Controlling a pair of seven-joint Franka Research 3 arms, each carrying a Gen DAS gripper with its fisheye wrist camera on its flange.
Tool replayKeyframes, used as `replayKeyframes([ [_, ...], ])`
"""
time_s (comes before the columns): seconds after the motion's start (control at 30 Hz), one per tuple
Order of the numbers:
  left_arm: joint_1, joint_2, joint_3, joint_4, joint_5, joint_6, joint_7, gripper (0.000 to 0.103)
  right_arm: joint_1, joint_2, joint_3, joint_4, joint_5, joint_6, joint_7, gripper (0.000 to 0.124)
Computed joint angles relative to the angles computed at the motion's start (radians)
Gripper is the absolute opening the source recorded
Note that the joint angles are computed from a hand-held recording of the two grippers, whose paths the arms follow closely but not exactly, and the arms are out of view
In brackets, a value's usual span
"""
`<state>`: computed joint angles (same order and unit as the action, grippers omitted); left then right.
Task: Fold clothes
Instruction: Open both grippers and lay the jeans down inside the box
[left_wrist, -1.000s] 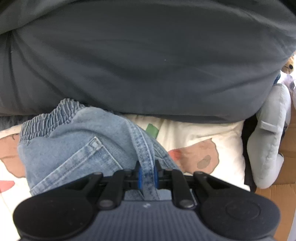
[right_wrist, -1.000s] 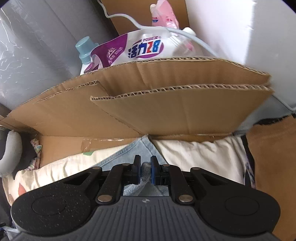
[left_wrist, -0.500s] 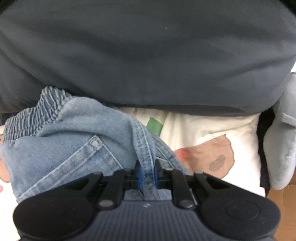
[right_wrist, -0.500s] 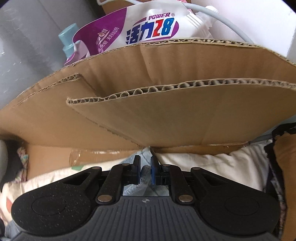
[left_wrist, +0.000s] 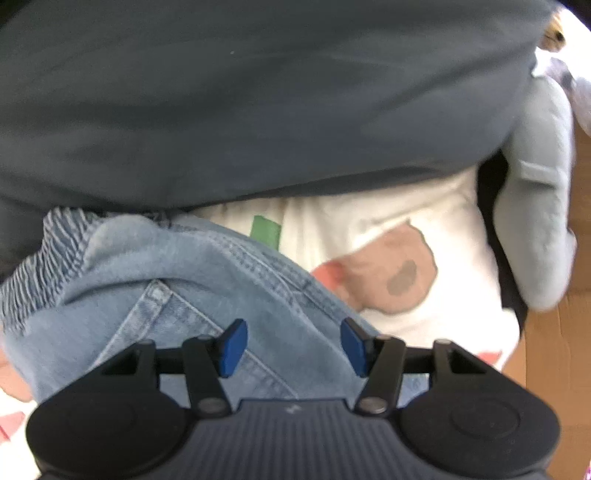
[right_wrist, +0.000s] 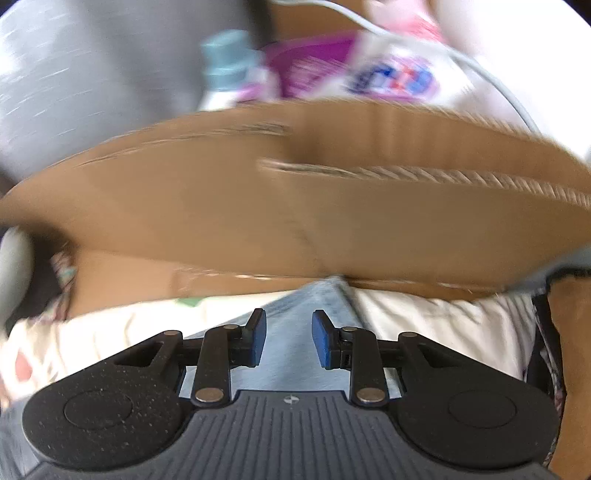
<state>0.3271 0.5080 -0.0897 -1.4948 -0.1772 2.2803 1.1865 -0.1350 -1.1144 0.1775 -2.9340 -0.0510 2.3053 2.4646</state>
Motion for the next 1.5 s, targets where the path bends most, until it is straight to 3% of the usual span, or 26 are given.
replayKeyframes([
  [0.17,0.034,0.006,-0.019,0.065,-0.040,-0.139,0.084,0.061,0.046,0.085,0.010,0.124,0.007,-0.014,-0.041,0.039],
  [0.3,0.053,0.007,-0.019,0.117,-0.082,-0.266,0.110,0.068,0.087,0.189,0.001,0.223,0.017,0.006,-0.096,0.041],
  [0.43,0.090,0.004,-0.038,0.127,-0.187,-0.354,0.158,0.076,0.149,0.277,-0.007,0.276,0.037,0.050,-0.169,0.051],
  [0.5,0.092,0.005,-0.035,0.135,-0.205,-0.405,0.163,0.076,0.184,0.316,-0.017,0.277,0.062,0.097,-0.209,0.051],
  [0.63,0.081,-0.037,-0.017,0.090,-0.187,-0.420,0.204,0.076,0.239,0.424,-0.021,0.252,0.120,0.247,-0.259,0.051],
  [0.73,0.075,-0.068,-0.003,0.050,-0.163,-0.408,0.260,0.076,0.279,0.503,-0.021,0.245,0.157,0.332,-0.289,0.051],
  [0.93,0.050,-0.118,0.013,-0.023,-0.074,-0.336,0.459,0.073,0.337,0.606,-0.012,0.259,0.179,0.407,-0.359,0.051],
  [1.03,0.029,-0.133,0.016,-0.052,-0.028,-0.273,0.544,0.069,0.352,0.639,-0.016,0.264,0.181,0.424,-0.391,0.051],
  [1.2,-0.007,-0.178,0.007,-0.143,0.041,-0.115,0.735,0.072,0.377,0.706,-0.042,0.278,0.185,0.452,-0.493,0.051],
  [1.4,-0.066,-0.168,0.019,-0.169,0.162,0.006,0.793,0.073,0.404,0.769,-0.058,0.281,0.201,0.527,-0.610,0.051],
  [1.5,-0.090,-0.132,0.024,-0.129,0.218,0.015,0.790,0.070,0.428,0.801,-0.076,0.290,0.214,0.553,-0.713,0.051],
])
